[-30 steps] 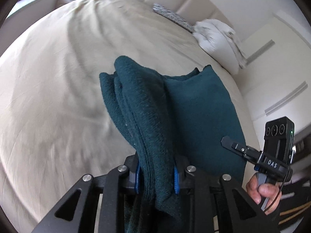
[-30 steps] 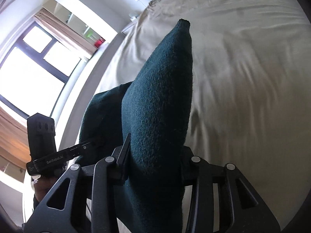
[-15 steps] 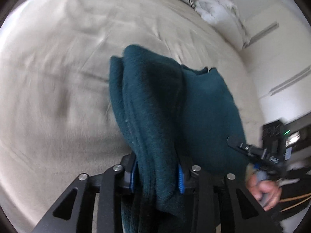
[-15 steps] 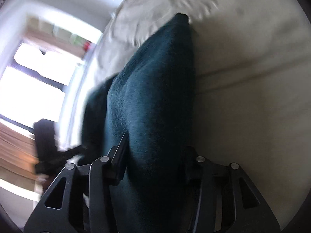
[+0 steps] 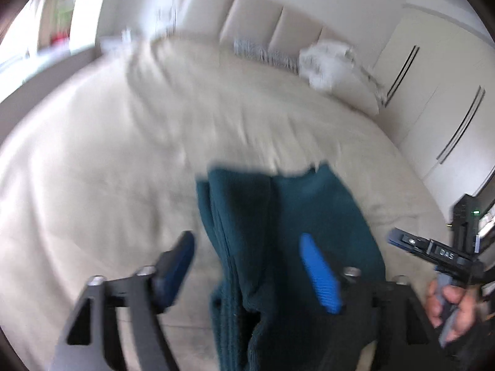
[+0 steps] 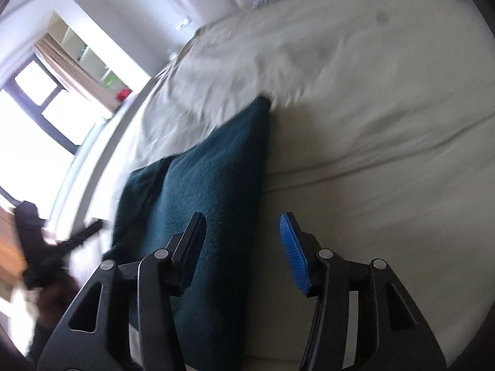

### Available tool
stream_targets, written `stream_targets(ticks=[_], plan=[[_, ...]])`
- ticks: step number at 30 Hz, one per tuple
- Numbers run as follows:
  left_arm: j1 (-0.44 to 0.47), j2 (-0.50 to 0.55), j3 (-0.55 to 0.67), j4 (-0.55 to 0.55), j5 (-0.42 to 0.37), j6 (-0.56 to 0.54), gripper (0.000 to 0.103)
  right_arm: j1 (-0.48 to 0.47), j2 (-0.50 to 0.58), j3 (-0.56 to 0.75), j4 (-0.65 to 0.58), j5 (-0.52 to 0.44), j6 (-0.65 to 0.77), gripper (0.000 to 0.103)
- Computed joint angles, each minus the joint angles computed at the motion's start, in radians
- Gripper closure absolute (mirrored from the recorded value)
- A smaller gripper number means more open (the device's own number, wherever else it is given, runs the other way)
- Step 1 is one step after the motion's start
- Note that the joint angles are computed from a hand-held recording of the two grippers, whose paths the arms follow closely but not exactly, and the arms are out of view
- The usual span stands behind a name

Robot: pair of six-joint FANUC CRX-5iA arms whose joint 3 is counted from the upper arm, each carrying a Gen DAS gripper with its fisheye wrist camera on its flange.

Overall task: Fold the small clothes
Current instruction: 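Open both grippers and lift them away from the folded sweater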

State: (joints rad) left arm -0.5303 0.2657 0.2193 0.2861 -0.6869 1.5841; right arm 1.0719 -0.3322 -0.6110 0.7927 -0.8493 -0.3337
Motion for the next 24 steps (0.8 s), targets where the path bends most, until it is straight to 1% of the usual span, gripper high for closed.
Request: stream_targets(ticks=[1,2,3,4,5,6,7,8,9,10,11,12,13,14,15,16,17,19,20,23,24], plan=[[-0.017,-0.028,0.013,-0.109,0.02,0.064,0.009,0.052,0.008,0.026,0.037,-0.118,-0.004,0.054],[-0.034,-0.047,0.027,-0.192,0.033,0.11,0.0,0.091,0.013,0.043,0.065,-0.199,-0.003,0.052],[-0.054,-0.075,0.027,-0.279,0.065,0.153,0.0,0.133,0.031,0.074,0.108,-0.297,0.013,0.046],[-0.08,-0.107,0.027,-0.385,0.092,0.214,0.0,0.17,0.052,0.1,0.143,-0.373,0.024,0.041],[-0.099,-0.118,0.045,-0.459,0.094,0.256,0.0,0.202,0.072,0.126,0.176,-0.442,0.038,0.027],[-0.127,-0.133,0.066,-0.548,0.084,0.31,0.0,0.24,0.104,0.163,0.232,-0.528,0.057,0.016],[-0.15,-0.156,0.068,-0.623,0.074,0.362,0.0,0.262,0.124,0.178,0.279,-0.578,0.064,0.011],[-0.179,-0.174,0.085,-0.701,0.053,0.419,0.0,0.274,0.149,0.206,0.322,-0.623,0.075,0.002],[-0.189,-0.177,0.101,-0.727,0.048,0.435,0.0,0.292,0.171,0.216,0.39,-0.68,0.068,0.0],[-0.2,-0.196,0.098,-0.747,0.056,0.448,0.0,0.304,0.191,0.216,0.472,-0.73,0.054,0.0],[-0.212,-0.207,0.103,-0.766,0.05,0.467,0.0,0.309,0.202,0.224,0.513,-0.752,0.054,0.0],[-0.22,-0.209,0.123,-0.77,0.02,0.482,0.0,0.316,0.204,0.239,0.539,-0.757,0.066,0.0],[-0.215,-0.204,0.143,-0.732,-0.011,0.459,0.0,0.322,0.202,0.258,0.547,-0.749,0.075,0.0],[-0.206,-0.199,0.152,-0.692,-0.019,0.425,0.0,0.328,0.202,0.275,0.55,-0.749,0.077,0.0],[-0.204,-0.196,0.16,-0.677,-0.027,0.411,0.0,0.337,0.198,0.289,0.554,-0.744,0.067,0.0],[-0.216,-0.192,0.174,-0.714,-0.046,0.438,0.0,0.34,0.195,0.295,0.555,-0.736,0.06,0.0],[-0.226,-0.184,0.187,-0.747,-0.065,0.459,0.0,0.349,0.191,0.303,0.549,-0.734,0.055,0.0],[-0.247,-0.156,0.223,-0.776,-0.144,0.479,0.0,0.36,0.203,0.347,0.494,-0.741,0.071,0.0],[-0.241,-0.133,0.245,-0.755,-0.196,0.471,0.0,0.364,0.215,0.376,0.443,-0.752,0.087,0.0],[-0.236,-0.098,0.26,-0.719,-0.279,0.476,0.0,0.369,0.243,0.432,0.319,-0.768,0.115,0.0],[-0.227,-0.086,0.26,-0.691,-0.3,0.468,0.0,0.364,0.256,0.447,0.263,-0.771,0.113,0.0]])
